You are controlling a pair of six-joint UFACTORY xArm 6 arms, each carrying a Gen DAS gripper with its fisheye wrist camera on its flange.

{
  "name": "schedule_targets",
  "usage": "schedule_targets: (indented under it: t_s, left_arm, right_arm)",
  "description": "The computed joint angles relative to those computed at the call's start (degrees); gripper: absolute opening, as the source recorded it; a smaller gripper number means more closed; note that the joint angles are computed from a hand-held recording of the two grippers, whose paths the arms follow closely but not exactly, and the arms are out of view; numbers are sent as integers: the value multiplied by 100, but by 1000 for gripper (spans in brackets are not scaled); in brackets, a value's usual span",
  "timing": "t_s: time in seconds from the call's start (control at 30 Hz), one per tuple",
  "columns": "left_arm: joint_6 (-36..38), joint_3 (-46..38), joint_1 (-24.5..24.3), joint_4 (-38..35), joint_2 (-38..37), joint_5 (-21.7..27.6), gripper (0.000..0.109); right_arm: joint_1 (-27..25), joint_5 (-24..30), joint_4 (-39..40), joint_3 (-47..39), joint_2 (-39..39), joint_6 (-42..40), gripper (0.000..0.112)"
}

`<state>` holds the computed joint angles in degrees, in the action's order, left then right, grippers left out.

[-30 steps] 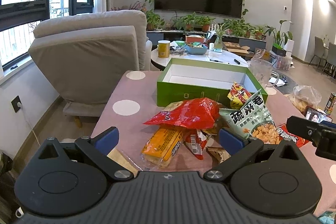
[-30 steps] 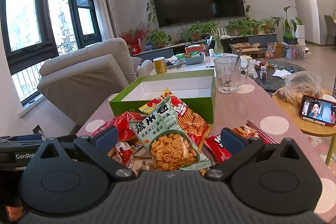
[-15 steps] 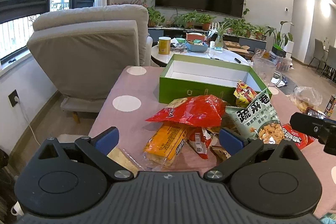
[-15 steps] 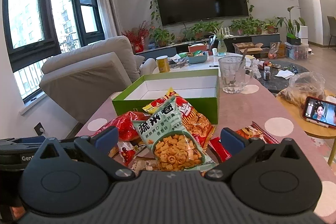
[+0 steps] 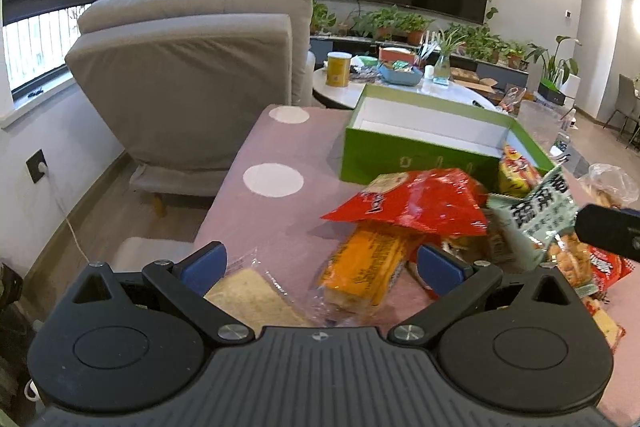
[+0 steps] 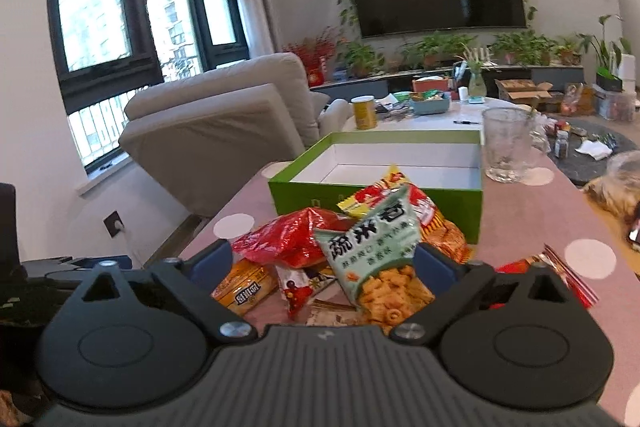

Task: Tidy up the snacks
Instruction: 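Lower the left tool onto the red bread bag and close it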

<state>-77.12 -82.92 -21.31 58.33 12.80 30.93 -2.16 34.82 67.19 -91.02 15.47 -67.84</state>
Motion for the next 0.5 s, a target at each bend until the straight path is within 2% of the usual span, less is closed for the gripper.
schedule_targets:
  t_s: [0.2,0.33,0.5]
  left_arm:
    - [46,29,181,-125,30,-114,102]
    - [-48,43,385,-201,72,-305,102]
    - [226,-267,571,-556,326,-514,102]
  right_arm:
    - [69,873,-754,-865,622,779,77]
    - [212,927,-1276,-1243,975,1223,77]
    - [152,1308,-1924,-2134,1611,2555,78]
